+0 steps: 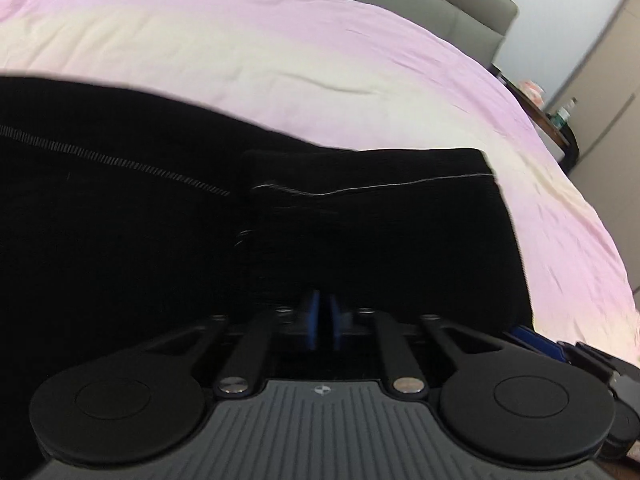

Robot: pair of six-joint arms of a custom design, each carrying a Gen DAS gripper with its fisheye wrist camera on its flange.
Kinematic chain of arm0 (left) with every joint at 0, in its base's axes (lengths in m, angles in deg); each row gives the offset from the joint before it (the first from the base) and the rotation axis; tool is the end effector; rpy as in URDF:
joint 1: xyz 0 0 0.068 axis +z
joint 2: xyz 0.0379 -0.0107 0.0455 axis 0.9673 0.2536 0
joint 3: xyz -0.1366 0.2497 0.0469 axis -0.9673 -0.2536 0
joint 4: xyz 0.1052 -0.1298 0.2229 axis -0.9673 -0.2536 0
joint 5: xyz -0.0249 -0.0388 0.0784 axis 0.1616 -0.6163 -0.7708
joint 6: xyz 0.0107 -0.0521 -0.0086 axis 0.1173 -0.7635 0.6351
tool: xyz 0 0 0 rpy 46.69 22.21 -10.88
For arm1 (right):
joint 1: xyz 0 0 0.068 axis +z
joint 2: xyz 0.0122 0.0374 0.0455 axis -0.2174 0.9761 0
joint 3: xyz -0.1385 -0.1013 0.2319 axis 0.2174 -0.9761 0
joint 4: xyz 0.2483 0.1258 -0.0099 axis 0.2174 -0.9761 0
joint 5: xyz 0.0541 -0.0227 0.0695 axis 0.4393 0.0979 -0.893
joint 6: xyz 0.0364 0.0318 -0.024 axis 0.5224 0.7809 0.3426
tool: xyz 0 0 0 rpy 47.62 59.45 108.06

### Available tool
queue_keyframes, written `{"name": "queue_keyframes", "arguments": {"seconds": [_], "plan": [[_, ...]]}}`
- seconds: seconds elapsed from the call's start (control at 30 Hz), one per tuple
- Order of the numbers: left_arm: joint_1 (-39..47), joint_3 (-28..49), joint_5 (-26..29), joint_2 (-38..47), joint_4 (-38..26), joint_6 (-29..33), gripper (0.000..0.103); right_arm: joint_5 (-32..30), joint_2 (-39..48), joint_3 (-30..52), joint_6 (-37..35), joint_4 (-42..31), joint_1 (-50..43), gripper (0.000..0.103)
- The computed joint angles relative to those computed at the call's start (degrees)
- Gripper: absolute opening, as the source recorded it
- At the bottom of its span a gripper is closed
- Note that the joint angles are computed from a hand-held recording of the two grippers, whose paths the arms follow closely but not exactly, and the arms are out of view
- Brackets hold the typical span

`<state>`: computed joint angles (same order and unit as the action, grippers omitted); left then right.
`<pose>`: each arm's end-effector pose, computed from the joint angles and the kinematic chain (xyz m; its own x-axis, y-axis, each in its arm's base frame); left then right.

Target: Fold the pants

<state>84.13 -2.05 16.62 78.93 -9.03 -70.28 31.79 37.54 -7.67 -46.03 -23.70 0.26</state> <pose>0.3234 0.0372 0.1956 -0.7607 -0.3362 -0.5552 -0.0936 0.9033 -0.4188 0.2920 0.0719 0.1214 -0.6276 -0.2200 -0.7468 -0.3769 0.9252 0.0442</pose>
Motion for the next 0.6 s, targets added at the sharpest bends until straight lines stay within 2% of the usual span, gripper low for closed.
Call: {"name": "queue_keyframes", "arguments": {"seconds": [0.1, 0.13, 0.17, 0.2, 0.23, 0.27, 0.33, 0.4, 0.5, 0.6], "plan": [[3.6, 0.8, 6.2, -1.2, -3.3, -2.3, 0.007, -0.4, -0.8, -1.4, -1.1, 1.9, -0.1, 0.024], [5.4, 0.8, 8.7, -3.6, -5.4, -2.3, 0.015, -1.1, -1.2, -2.3, -0.9, 2.8, -0.6, 0.024], [7.7, -0.1, 11.2, -6.6, -6.5, -2.0, 0.032, -1.5, -1.4, -3.8, -0.8, 4.8, -1.1, 0.024], [10.0, -1.3, 12.8, -9.9, -7.1, -1.5, 0.044, -1.2, -2.5, -4.6, -0.8, 5.4, -1.0, 0.025], [13.4, -2.8, 13.7, -14.3, -8.6, -0.4, 0.074, -0.9, -3.9, -5.7, -0.5, 6.7, -0.7, 0.029], [16.6, -3.5, 14.2, -17.6, -10.3, 0.7, 0.094, -1.0, -3.9, -6.5, -0.3, 8.9, -0.5, 0.034], [26.1, -3.9, 17.5, -22.1, -14.4, 5.5, 0.094, -1.4, -6.6, -8.1, -0.3, 10.2, 0.7, 0.034], [36.9, -1.7, 21.7, -21.9, -20.2, 12.5, 0.094, -1.0, -10.3, -9.7, -0.3, 10.6, 2.9, 0.034], [50.8, 1.5, 23.2, -17.2, -22.6, 19.0, 0.094, 0.6, -14.2, -10.3, 2.2, 8.7, 8.5, 0.034], [59.5, 5.6, 24.5, -9.7, -23.5, 19.4, 0.094, 4.8, -16.3, -9.2, 5.9, 5.7, 18.3, 0.036]]}}
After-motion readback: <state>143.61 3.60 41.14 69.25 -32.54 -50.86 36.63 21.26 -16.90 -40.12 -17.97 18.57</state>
